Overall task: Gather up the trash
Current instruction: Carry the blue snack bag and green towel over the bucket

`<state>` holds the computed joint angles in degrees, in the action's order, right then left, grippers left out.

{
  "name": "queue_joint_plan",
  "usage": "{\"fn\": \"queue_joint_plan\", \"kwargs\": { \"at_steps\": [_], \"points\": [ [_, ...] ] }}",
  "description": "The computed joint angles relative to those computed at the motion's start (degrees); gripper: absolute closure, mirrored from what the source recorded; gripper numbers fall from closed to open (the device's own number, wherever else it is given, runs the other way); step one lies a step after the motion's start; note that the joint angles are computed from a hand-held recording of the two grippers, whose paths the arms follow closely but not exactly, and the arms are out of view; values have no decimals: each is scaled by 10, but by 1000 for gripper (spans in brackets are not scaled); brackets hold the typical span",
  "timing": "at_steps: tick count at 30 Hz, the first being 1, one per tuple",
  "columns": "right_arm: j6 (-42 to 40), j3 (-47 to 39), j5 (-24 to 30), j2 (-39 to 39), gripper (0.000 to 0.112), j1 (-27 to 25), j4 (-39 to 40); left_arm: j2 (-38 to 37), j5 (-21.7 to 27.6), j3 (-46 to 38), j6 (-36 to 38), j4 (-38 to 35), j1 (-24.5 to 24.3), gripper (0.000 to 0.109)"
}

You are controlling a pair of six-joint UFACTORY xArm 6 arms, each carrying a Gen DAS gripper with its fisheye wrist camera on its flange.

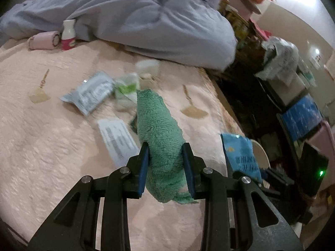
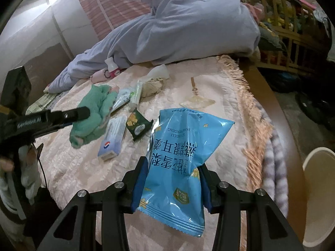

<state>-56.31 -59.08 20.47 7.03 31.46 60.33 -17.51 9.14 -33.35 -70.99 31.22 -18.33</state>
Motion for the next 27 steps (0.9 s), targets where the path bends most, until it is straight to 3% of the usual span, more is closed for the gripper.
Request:
{"fn": "queue_joint_plan", "kwargs": {
  "at_steps": [10, 27],
  "points": [
    [-10, 64, -10, -63, 68, -32, 1, 66, 6, -67, -54, 47, -73, 80],
    [-30, 112, 3, -106, 68, -124, 7, 189, 21, -198, 7, -2, -142, 80]
  ]
}}
